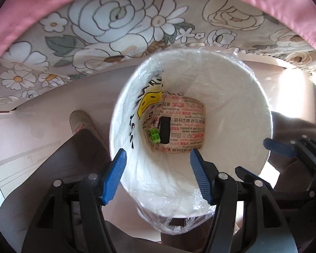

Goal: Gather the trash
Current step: 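Move both open grippers back toward the items on the bed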

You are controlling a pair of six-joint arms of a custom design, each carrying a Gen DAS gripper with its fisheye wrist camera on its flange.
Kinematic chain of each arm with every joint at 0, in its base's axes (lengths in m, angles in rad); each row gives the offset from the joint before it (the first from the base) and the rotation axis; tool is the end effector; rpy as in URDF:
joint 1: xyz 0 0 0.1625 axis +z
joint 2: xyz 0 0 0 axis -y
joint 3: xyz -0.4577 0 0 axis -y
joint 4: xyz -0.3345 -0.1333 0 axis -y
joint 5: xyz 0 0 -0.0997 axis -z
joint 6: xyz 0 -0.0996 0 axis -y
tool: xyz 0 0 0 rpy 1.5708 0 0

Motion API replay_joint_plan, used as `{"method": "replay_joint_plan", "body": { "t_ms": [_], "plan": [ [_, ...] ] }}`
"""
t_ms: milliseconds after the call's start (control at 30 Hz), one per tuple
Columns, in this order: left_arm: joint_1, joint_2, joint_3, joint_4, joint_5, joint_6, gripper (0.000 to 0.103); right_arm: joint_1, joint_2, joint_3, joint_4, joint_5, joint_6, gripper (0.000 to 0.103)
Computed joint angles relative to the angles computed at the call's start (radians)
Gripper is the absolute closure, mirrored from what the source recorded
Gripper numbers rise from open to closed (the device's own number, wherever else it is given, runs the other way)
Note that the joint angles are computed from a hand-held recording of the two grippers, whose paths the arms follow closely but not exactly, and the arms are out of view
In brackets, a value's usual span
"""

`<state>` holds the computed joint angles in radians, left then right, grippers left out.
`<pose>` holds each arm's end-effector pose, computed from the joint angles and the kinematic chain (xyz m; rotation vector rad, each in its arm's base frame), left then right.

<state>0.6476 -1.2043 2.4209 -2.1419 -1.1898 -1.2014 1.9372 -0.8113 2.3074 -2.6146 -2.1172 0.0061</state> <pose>-0.1397 -0.3193 0.1422 -0.1796 2.3995 -0.0135 0.2168 -0.3373 0.0407 0.6048 -2.4238 -0.4343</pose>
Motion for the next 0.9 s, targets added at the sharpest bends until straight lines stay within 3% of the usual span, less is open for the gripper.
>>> {"method": "replay_joint_plan", "body": {
  "t_ms": [133,400,467,900],
  "plan": [
    [-0.072,-0.083,-0.042,0.124,0.018,-0.056,0.036,0.049,-0.080,-0.008,0.043,-0.004,-0.017,0.039],
    [-0.226,-0.198,-0.191,0.403,0.094,-0.155,0.023,0.151,-0.239,-0.077,0.168,-0.021,-0.080,0.039],
    [-0.250,-0.212,-0.237,0.470,0.119,-0.172,0.020,0.175,-0.271,-0.097,0.187,-0.035,-0.096,0.034],
    [-0.302,-0.189,-0.559,0.823,0.310,-0.230,0.012,0.299,-0.358,-0.299,0.270,-0.110,-0.194,0.028]
  ]
}}
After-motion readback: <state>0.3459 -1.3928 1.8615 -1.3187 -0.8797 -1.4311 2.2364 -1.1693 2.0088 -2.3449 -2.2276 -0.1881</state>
